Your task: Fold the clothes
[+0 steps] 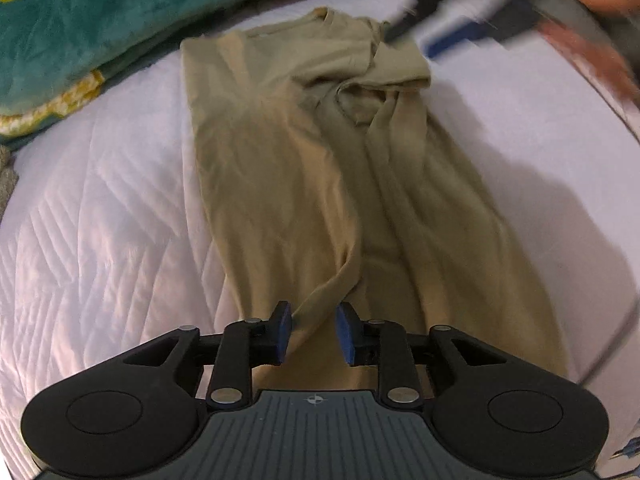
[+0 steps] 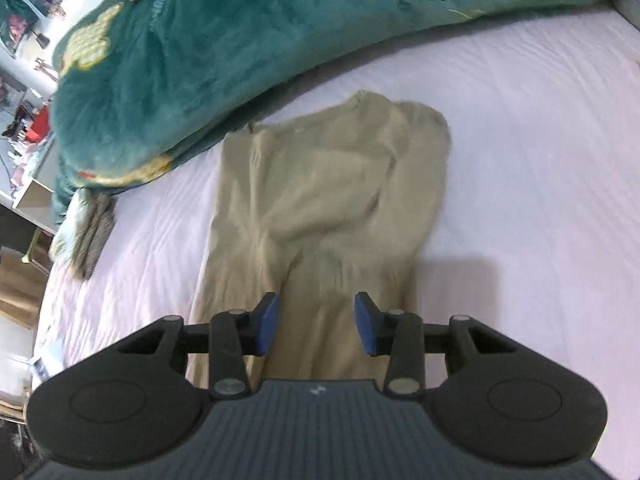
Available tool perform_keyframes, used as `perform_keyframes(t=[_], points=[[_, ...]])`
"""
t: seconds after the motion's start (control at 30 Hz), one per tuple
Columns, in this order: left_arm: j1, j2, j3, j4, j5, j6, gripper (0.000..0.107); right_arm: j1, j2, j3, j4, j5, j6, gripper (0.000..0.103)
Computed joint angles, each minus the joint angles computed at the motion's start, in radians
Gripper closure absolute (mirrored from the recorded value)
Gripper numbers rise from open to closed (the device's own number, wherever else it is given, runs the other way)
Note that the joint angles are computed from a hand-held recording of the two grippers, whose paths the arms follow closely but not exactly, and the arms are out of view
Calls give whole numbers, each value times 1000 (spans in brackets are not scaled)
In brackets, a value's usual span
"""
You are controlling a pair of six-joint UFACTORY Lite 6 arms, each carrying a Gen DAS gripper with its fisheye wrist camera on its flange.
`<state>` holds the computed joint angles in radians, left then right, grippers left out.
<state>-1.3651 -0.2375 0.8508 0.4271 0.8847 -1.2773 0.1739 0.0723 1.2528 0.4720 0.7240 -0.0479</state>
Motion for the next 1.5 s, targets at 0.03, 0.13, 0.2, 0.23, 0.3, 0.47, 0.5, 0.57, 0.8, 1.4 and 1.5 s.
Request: perform_keyframes(t=[0.03, 0.13, 0.2, 0.23, 0.3, 0.47, 0.5, 0.57, 0.8, 1.4, 1.5], points=[[-1, -19, -32, 9, -13, -14, 76, 2, 63, 48, -9, -11, -10, 61], [-25, -54, -83, 86, -35, -74, 76, 60, 252, 214, -152, -49, 75, 61], [-23, -57, -95, 143, -63, -85, 76, 84, 357, 309, -248, -64, 127, 61], [-14, -54, -92, 166, -79, -78, 76, 92, 394, 346, -281, -71, 144, 61], [13, -47, -84, 197, -122, -64, 75, 94, 455, 420, -333, -59, 151, 61], [112, 64, -33, 205, -257, 16, 71, 92, 679, 696, -437, 54, 153, 60], [119, 84, -27, 206, -273, 18, 70, 91, 718, 742, -451, 77, 158, 60], [130, 111, -22, 199, -303, 19, 69, 90, 781, 811, -458, 109, 161, 59], [117, 92, -40, 185, -295, -55, 63, 100, 778, 792, -443, 92, 175, 60], [337, 428, 268, 411, -297, -18, 61, 91, 643, 702, -387, 46, 130, 93], [402, 555, 377, 495, -327, -11, 61, 81, 632, 699, -347, 48, 105, 93]])
